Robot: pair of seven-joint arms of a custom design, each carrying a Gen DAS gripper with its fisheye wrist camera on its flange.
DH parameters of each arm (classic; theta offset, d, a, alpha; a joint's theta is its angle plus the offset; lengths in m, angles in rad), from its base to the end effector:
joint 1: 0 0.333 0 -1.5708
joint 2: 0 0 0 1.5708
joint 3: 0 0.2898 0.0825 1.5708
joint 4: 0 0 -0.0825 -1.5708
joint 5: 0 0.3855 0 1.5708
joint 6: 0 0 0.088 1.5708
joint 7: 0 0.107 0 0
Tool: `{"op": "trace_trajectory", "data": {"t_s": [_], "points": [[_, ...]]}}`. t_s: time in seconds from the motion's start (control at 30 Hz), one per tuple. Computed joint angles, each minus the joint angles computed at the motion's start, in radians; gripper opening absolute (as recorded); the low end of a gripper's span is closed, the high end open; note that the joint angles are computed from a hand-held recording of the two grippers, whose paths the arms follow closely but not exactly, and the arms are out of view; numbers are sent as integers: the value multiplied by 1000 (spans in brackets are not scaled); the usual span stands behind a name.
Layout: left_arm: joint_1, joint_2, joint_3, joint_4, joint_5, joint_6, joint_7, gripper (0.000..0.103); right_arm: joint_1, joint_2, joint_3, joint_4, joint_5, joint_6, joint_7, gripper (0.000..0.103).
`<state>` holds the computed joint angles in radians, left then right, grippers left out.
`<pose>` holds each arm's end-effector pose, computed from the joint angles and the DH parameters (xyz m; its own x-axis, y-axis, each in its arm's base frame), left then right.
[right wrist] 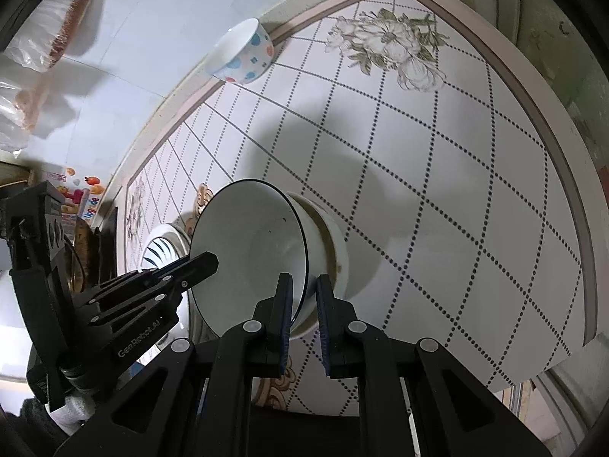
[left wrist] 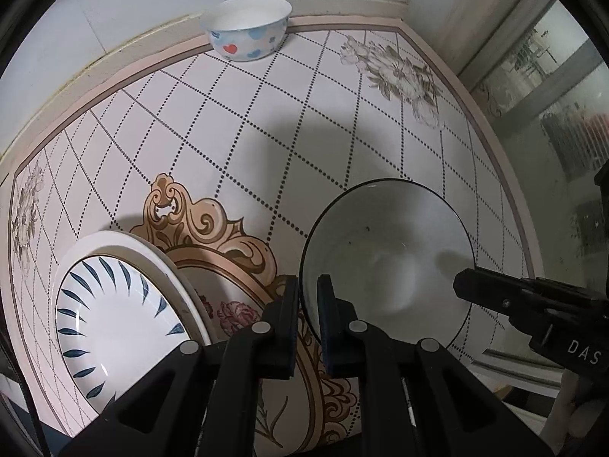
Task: Organize plates and bowls
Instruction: 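Lower the held bowl into the other white bowl with both grippers, then open both grippers and move them to the blue-rimmed white bowl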
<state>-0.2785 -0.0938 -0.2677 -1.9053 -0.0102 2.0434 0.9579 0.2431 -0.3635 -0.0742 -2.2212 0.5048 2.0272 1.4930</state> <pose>0.4760 -0.2950 0.5316 0.0565 -0.9914 0.1182 -0.9778 -0.0788 -0.1939 0.4631 0.1044 0.5197 0.0910 -0.8744 -0.4767 -0.9889 -0.0229 -0.1469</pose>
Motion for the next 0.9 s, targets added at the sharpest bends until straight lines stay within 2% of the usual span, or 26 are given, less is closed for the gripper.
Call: {"op": "trace_trajectory", "data": {"t_s": [0.37,0.53,0.6,0.63,0.7,0.83,0.9], "points": [[-5,7,0,16,-8,-46,-16,8,-1,14,-8,7,13,-30,-25,15],[13,-42,22,25,-113,-63,-33,10,-25,60,-31,81,65,-149,-3,16],[34,-47,30,60,-112,-80,-74,20,-39,73,-33,133,77,-177,-2,22],[42,-39,32,79,-108,-87,-86,20,-45,85,-33,164,86,-182,-3,25],[67,-7,49,130,-107,-71,-104,20,-54,119,-32,233,115,-175,-10,43],[104,111,73,266,-36,-61,-156,20,-68,270,-4,436,133,-149,-31,47],[119,205,92,371,-22,-76,-159,20,-78,393,22,582,125,-130,-29,47]]}}
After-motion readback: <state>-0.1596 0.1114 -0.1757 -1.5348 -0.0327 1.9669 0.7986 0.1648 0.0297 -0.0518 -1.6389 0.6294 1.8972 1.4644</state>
